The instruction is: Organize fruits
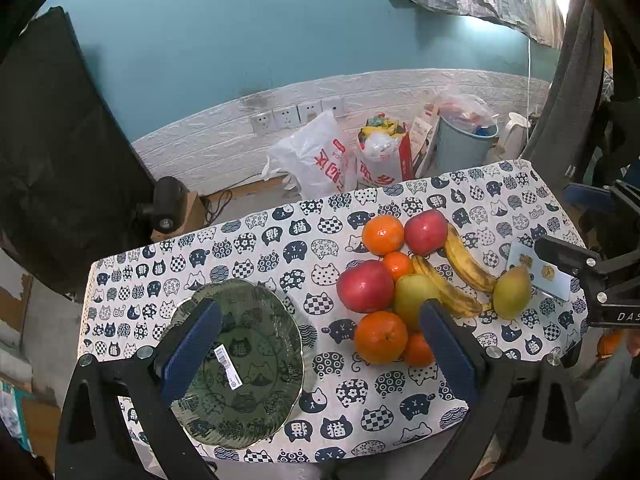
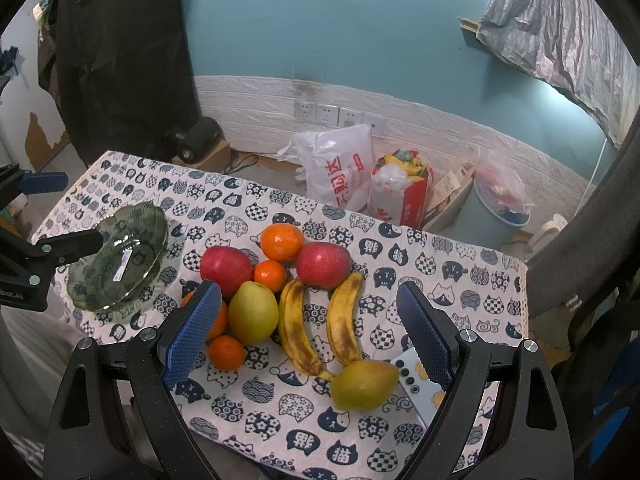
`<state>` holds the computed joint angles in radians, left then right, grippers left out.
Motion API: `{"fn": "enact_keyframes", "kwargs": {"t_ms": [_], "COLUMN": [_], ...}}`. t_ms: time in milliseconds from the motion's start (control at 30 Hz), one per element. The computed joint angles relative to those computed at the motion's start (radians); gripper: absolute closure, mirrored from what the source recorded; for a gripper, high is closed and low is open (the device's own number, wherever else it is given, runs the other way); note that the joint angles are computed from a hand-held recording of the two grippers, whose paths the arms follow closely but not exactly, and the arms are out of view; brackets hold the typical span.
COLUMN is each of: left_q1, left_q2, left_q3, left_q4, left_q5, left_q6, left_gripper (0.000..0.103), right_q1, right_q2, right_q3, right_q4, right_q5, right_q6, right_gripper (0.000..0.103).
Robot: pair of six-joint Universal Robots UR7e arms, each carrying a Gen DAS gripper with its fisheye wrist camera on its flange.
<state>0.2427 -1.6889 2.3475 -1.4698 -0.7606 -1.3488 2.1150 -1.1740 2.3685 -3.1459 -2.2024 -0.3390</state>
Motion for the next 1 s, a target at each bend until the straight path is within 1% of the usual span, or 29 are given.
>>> {"fn": "enact_keyframes", "kwargs": {"t_ms": [600, 767, 867, 1000], "left_q1": [0.001, 0.006, 0.018, 0.078], "left_q2": [0.004, -0.017, -0.027, -0.013], "left_q3": [0.001, 0.026, 0.044, 0.048], "left_q4": [-0.002, -0.021, -0.053, -0.132], "left_q5": [-0.001, -0.012, -0.021, -0.040], "left_q6": [0.000, 0.009, 0.036, 0.108], "left_gripper": [0.003, 0.003, 0.003, 0.003], "right_q1": [-0.003, -0.006, -0.012, -0.028], "right_q2": [-0.008, -0.003, -0.003, 0.004], "right_q3": [0.005, -0.004, -0.007, -0.013], "right_q4": [0.016, 0.029, 0.039, 0.055], "right_q5": [-0.004, -0.011, -0.019, -0.045], "right_q6": [0.015, 0.027, 0.033, 0.051], "right_gripper": [0.015, 0.015, 0.015, 0.015]}}
